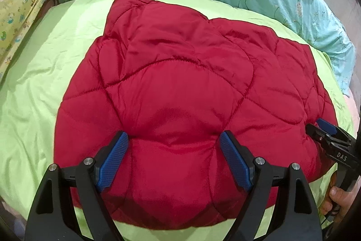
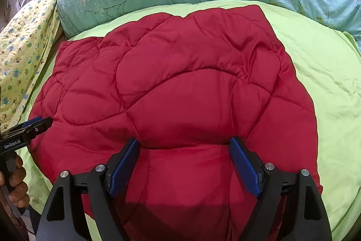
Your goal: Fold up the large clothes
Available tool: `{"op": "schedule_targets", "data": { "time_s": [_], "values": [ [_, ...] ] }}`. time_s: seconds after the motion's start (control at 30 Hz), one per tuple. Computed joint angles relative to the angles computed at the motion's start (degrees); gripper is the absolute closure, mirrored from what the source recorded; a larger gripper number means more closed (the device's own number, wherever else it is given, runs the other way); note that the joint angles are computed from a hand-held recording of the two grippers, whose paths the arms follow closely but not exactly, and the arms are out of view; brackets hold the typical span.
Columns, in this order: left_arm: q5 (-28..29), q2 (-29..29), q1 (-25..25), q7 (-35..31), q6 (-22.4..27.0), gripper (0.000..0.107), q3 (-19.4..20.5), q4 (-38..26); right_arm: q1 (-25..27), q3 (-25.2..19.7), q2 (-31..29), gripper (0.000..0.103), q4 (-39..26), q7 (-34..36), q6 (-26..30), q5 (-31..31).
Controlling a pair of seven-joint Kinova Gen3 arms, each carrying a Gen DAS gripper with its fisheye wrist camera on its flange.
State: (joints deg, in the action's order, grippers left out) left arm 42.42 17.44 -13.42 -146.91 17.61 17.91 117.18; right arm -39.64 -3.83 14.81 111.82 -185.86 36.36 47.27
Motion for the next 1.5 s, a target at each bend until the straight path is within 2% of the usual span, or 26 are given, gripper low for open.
{"op": "schedule_targets", "data": {
  "time_s": [0.4, 0.57, 0.7, 0.83, 0.97, 1.27, 1.5],
  "values": [
    [-2.5, -3.66, 2.23, 0.78, 0.43, 0.023, -3.89, 2.32, 0.37, -0.23, -0.21, 0.019, 0.11, 0.28, 0.14, -0.61],
    [-4.11, -4.31, 3.29, 2.0, -0.17, 0.023, -4.98, 2.82, 0.6, -0.88, -0.04, 0.019, -1.93, 3.27, 2.89, -3.61],
    [-4.64, -4.42, 3.23, 2.38, -0.47, 0.023, -4.91, 3.03, -0.22, -1.36, -1.12, 0.02, -2.75, 3.83, 5.17, -4.32],
    [-5.42, -4.57, 3.64, 3.0, -1.69, 0.022, -4.71, 3.55, -2.18, -2.58, -2.21, 0.02, -3.0, 1.88, 7.81, -1.74],
    [-6.15, -4.67, 3.32, 3.51, -2.3, 0.022, -4.08, 3.77, -3.16, -4.06, -2.05, 0.02, -4.53, 3.01, 9.98, -0.75],
    [-7.54, -4.61, 3.2, 4.49, -3.04, 0.022, -3.62, 3.93, -2.44, -3.91, -0.59, 0.02, -7.07, 8.31, 9.91, -2.94],
    [-12.18, -5.24, 5.57, 8.6, -5.4, 0.022, -4.58, 4.68, -2.62, -3.18, -0.14, 0.02, -7.95, 9.89, 10.0, -4.12]
  ]
}}
